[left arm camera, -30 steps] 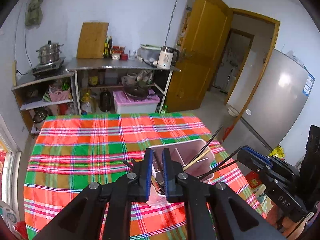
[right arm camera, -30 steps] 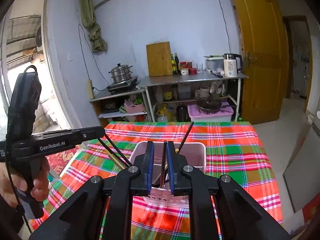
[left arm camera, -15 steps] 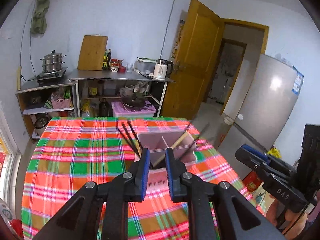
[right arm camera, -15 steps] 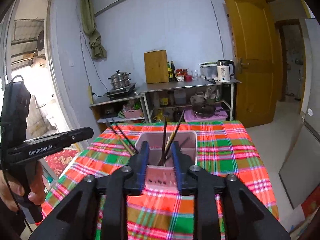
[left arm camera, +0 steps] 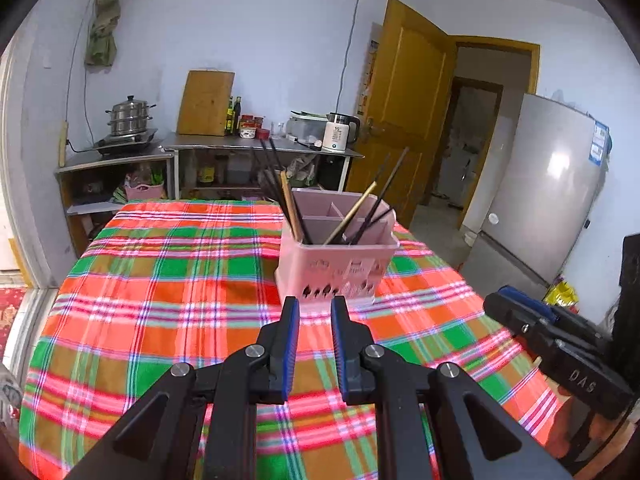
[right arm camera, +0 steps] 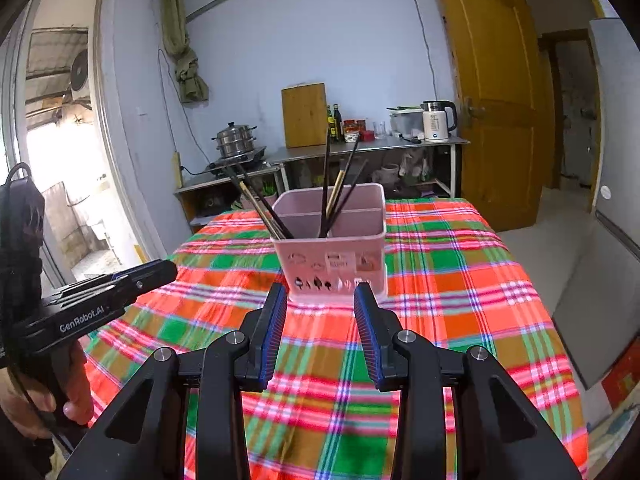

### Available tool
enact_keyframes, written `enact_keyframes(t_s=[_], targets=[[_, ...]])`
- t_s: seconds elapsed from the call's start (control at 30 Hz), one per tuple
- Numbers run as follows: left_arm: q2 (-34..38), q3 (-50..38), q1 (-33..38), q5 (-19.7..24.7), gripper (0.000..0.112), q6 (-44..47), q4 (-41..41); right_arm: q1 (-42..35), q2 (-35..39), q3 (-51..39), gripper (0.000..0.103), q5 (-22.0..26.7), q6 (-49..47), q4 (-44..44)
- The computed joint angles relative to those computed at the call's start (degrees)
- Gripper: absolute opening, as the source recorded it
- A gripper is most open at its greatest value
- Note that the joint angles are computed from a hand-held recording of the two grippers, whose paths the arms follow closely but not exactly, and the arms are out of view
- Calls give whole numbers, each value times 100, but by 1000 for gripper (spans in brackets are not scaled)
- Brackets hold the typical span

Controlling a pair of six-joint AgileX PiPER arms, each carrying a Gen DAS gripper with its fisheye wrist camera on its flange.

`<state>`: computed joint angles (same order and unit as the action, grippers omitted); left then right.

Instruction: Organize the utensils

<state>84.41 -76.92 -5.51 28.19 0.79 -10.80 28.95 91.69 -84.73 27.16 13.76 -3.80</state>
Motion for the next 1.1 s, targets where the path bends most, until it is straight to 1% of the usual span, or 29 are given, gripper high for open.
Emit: enact_keyframes(t_s=[0.07, 0.1, 0.17, 0.2, 0.23, 0.3, 0.37, 0.5, 0.57, 0.63, 0.7, 0.77, 0.87, 0.93, 1.1], targets=[[-231, 371, -86, -274, 15, -180, 253, 73, -149, 317, 36, -157, 193, -129], [-372, 601, -178, -424, 15, -427, 551, 124, -235, 485, 36, -241, 314, -256], [-518, 853, -313, -574, 15, -728, 919, 320, -390, 800, 36, -392, 903, -931], [-560, 913, -308, -611, 15, -677, 890, 364, -434, 901, 36, -445, 999, -1077], [-644, 1053, -364, -686, 15, -840, 1072, 411, -469, 976, 36, -482, 1108, -1238], [-796, 1314, -482, -846, 15, -1133, 1416, 556, -568, 1190, 36, -540, 1615, -1854], [-885, 1485, -583, -949, 15, -1433, 1730, 607, -626, 1336, 36, -611, 1705, -1916], [-966, 1689, -606, -1127, 15, -1522, 1811, 701, -667, 1505, 36, -687, 2051, -2207], [-971, 1746, -626, -1145, 15, -1725, 2019, 718, -681, 1566, 36, -701, 2149, -2306], [-965, 1786, -564, -1191, 15, -1538, 1795, 750, -723, 1654, 36, -704, 2331, -2474], [-974, 1833, -571, -1228, 15, -1722, 1976, 750, -731, 1665, 36, -699, 2393, -2506], [-974, 1884, -533, -1282, 15, -1712, 1923, 774, -739, 1684, 36, -689, 2550, -2662], [-992, 1999, -533, -1400, 15, -2183, 2364, 810, -738, 1694, 36, -700, 2738, -2837], [-989, 2045, -497, -1441, 15, -2079, 2233, 826, -745, 1735, 36, -719, 2866, -2967], [-987, 2090, -522, -1446, 15, -2227, 2397, 833, -750, 1753, 36, -706, 2899, -2979]])
